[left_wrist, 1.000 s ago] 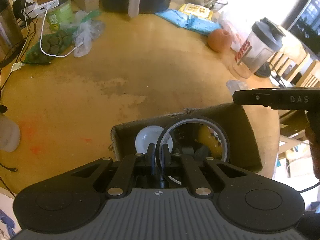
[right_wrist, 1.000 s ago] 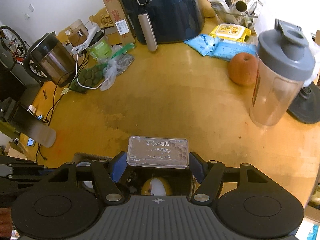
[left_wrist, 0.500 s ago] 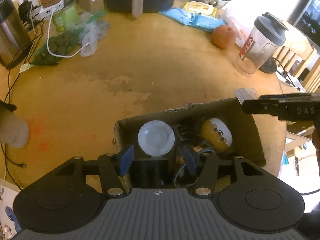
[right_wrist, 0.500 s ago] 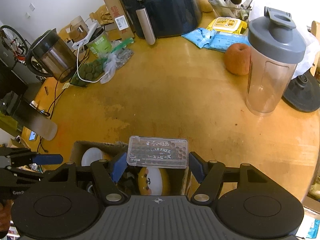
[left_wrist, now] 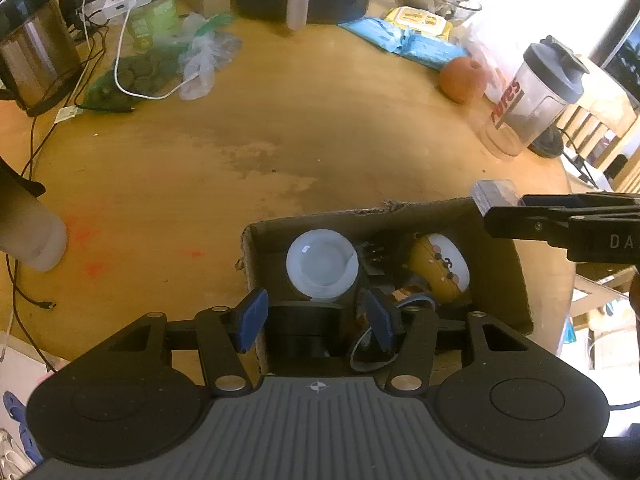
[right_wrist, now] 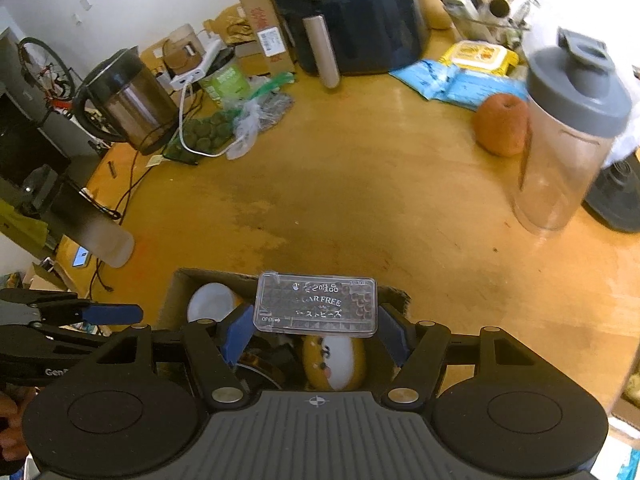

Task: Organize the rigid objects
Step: 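Lower the ring into the box and open the left gripper while the right releases the clear box there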

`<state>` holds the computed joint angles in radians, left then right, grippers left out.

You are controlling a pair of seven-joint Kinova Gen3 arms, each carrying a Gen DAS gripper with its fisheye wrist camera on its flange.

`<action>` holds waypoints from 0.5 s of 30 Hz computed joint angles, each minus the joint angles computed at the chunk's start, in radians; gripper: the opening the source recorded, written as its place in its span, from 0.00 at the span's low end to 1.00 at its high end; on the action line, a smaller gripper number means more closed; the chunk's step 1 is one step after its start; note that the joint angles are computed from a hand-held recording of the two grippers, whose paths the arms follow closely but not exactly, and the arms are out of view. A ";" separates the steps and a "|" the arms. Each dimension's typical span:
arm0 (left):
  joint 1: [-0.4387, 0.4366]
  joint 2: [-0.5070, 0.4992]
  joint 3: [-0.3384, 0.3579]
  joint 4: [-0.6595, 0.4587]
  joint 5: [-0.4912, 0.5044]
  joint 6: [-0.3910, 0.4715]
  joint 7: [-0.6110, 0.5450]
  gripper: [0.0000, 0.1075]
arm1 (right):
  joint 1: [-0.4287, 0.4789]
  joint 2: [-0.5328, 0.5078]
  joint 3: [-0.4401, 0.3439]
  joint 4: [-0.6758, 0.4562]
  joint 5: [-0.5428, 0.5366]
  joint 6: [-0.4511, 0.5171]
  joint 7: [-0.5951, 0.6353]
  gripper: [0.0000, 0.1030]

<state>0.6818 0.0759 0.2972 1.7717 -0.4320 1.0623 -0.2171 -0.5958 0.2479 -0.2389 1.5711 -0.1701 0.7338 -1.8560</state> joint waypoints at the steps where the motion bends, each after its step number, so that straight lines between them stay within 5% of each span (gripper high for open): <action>1: 0.002 0.000 0.000 0.000 -0.002 0.003 0.005 0.50 | 0.002 0.003 -0.003 -0.005 -0.004 0.000 0.008 0.68; 4: 0.003 -0.003 0.001 0.000 -0.002 0.012 0.016 0.50 | -0.003 0.026 -0.010 -0.042 -0.006 0.024 0.033 0.69; 7: 0.004 -0.005 0.003 0.000 -0.003 0.019 0.025 0.50 | -0.056 0.046 0.018 -0.078 0.054 0.059 -0.008 1.00; 15: 0.005 -0.014 0.009 0.008 -0.016 0.022 0.053 0.58 | -0.041 0.050 0.006 -0.077 0.034 0.070 -0.015 1.00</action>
<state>0.6864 0.0623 0.3057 1.7802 -0.4475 1.0844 -0.1636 -0.6373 0.2983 -0.2325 1.4945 -0.1366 0.8035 -1.8710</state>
